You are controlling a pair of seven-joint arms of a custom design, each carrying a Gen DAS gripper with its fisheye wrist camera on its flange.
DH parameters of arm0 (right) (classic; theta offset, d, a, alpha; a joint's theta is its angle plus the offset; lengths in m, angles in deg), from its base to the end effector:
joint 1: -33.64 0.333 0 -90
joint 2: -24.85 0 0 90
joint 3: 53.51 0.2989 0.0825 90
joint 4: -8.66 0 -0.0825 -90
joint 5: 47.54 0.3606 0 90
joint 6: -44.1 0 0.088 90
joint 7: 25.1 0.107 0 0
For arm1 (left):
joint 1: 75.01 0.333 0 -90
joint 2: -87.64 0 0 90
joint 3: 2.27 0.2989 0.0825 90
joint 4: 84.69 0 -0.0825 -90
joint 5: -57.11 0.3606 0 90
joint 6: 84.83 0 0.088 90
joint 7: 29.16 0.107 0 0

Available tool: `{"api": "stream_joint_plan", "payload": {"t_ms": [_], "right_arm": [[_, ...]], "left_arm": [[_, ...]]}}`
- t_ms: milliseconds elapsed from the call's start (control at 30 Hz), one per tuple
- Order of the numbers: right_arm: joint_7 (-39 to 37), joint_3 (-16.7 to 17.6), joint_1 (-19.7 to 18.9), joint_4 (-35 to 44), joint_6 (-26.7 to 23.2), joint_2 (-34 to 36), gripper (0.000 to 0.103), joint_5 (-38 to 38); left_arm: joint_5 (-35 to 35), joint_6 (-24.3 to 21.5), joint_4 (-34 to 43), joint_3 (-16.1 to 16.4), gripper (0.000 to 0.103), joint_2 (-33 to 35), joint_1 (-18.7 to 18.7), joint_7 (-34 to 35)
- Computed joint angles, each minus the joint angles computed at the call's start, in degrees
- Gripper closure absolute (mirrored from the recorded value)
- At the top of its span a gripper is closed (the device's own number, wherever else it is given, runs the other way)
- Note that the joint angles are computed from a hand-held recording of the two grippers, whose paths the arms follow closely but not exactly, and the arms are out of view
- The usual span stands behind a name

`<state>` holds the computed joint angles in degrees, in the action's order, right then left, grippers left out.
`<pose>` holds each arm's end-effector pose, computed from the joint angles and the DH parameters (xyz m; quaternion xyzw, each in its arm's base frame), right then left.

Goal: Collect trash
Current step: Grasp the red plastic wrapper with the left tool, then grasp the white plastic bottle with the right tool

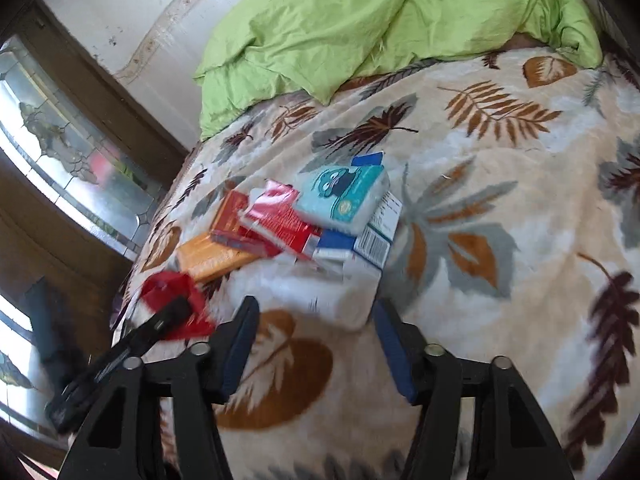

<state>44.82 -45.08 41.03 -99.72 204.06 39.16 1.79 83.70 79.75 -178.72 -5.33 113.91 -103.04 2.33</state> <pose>0.6151 0.1313 0.4319 -0.6103 0.6851 -0.0219 0.3971 0.5845 -0.3747 0.4345 -0.6809 0.6191 -0.3683 0.1319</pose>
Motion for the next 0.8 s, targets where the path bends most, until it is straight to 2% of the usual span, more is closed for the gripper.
{"api": "stream_joint_plan", "payload": {"t_ms": [100, 167, 300, 367, 433, 567, 700, 800], "right_arm": [[3.68, -0.54, 0.23, 3.86, -0.55, 4.28, 0.058, -2.61], [2.91, 0.95, -1.13, 4.95, -2.55, 5.24, 0.059, -1.55], [-0.05, 2.69, -1.55, 3.1, -6.0, 3.26, 0.059, 0.45], [-2.53, 2.83, -0.65, 1.68, -8.02, 1.78, 0.059, 0.88], [-2.8, 1.78, 1.55, -0.12, -6.41, 0.22, 0.059, -1.87], [-0.99, -0.02, 4.36, -1.94, 0.1, -0.94, 0.059, -6.92], [0.8, 0.43, 3.87, 0.65, 0.11, 1.4, 0.059, -8.05], [8.51, -2.4, 7.02, 3.94, 0.87, 4.29, 0.059, -18.41]], "left_arm": [[0.32, 0.66, -1.26, -0.04, 0.076, -0.82, 0.4, 0.57], [0.95, 1.04, -2.2, 0.33, 0.076, -1.52, 0.38, 0.78], [2.19, 2.42, -3.71, 1.31, 0.076, -2.69, 0.46, -0.33], [0.96, 3.66, -4.59, 0.44, 0.076, -3.11, 1.61, -0.14], [0.68, 4.16, -5.02, 0.56, 0.076, -3.42, 1.68, -0.18], [0.96, 4.67, -5.71, 1.07, 0.076, -3.9, 1.37, -0.45], [0.49, 4.43, -5.92, 0.76, 0.076, -4.11, 1.67, -0.2], [0.0, 4.48, -6.06, 0.21, 0.076, -4.02, 2.02, 0.48]]}}
